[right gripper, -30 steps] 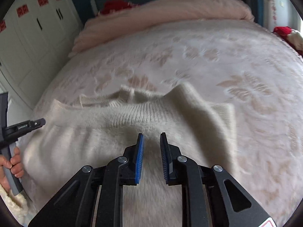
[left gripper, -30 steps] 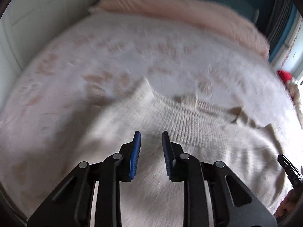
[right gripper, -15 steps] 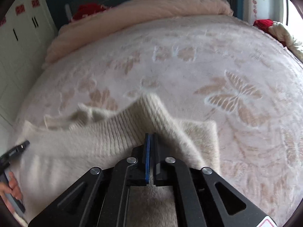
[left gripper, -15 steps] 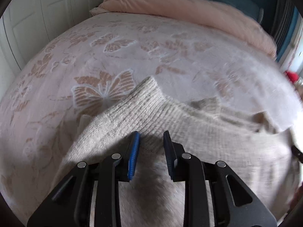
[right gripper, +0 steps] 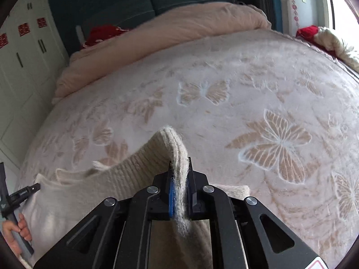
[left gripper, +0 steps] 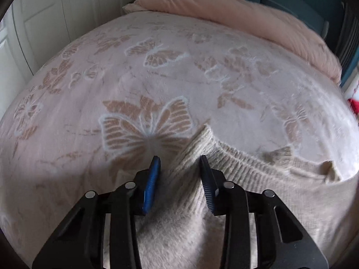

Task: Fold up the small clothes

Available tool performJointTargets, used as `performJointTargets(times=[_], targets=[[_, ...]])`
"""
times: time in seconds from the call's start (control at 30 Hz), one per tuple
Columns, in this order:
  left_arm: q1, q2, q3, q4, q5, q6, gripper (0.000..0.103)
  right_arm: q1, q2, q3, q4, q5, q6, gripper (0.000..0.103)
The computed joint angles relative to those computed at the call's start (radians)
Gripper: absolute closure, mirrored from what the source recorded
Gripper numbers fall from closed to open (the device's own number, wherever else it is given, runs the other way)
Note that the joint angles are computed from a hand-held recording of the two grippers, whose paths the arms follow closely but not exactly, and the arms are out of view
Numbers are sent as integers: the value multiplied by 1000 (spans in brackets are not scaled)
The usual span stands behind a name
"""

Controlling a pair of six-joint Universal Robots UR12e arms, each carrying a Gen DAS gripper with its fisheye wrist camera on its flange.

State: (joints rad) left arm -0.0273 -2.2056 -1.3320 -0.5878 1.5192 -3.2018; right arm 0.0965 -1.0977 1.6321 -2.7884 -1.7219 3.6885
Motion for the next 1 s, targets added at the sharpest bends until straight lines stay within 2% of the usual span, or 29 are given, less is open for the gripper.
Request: performJointTargets(times=[0.07,0.17,0.23,0.27,0.37,0.43,0.47,0.53,0.57,0.6,0.67,0.77,0.9,1.0], targets=[[1,-7,5,5,7,-17,62,-14,24,-24,115,57,1,94],[4,7,1,-3,3,-30,61,4,-9,-11,63,12,-5,92],[7,50,-49,41,-9,-9,63,29,-51,29,-32,-9,-43,91],[6,73,-81,76,-11,2,63,41,-64,41,-50,-21,-61,89],[-2,144,-187,155,-34,62,57,94,-91,77,-55,-34,-117,87],[-15,170,-242,175,-29,95,51,114,-79,81,12,-31,-130,87],[-20,171,-255,169,-22,110,50,121,-73,91,26,-46,-132,91],[-27,167,-269,146,0,127,48,126,-77,115,-27,-83,-132,93],[-26,168,-280,173,1,124,47,126,-85,113,-10,-102,-116,92],[-25,170,-287,193,1,124,44,123,-96,111,-6,-122,-96,88],[-19,172,-280,166,-6,121,43,119,-105,106,-19,-161,-90,77],[-19,169,-274,157,-1,119,40,102,-108,90,-9,-150,-113,77],[-29,167,-282,182,38,120,37,103,-99,67,-5,-215,-115,77],[-31,166,-285,194,46,123,37,93,-110,90,-45,-140,-92,77]])
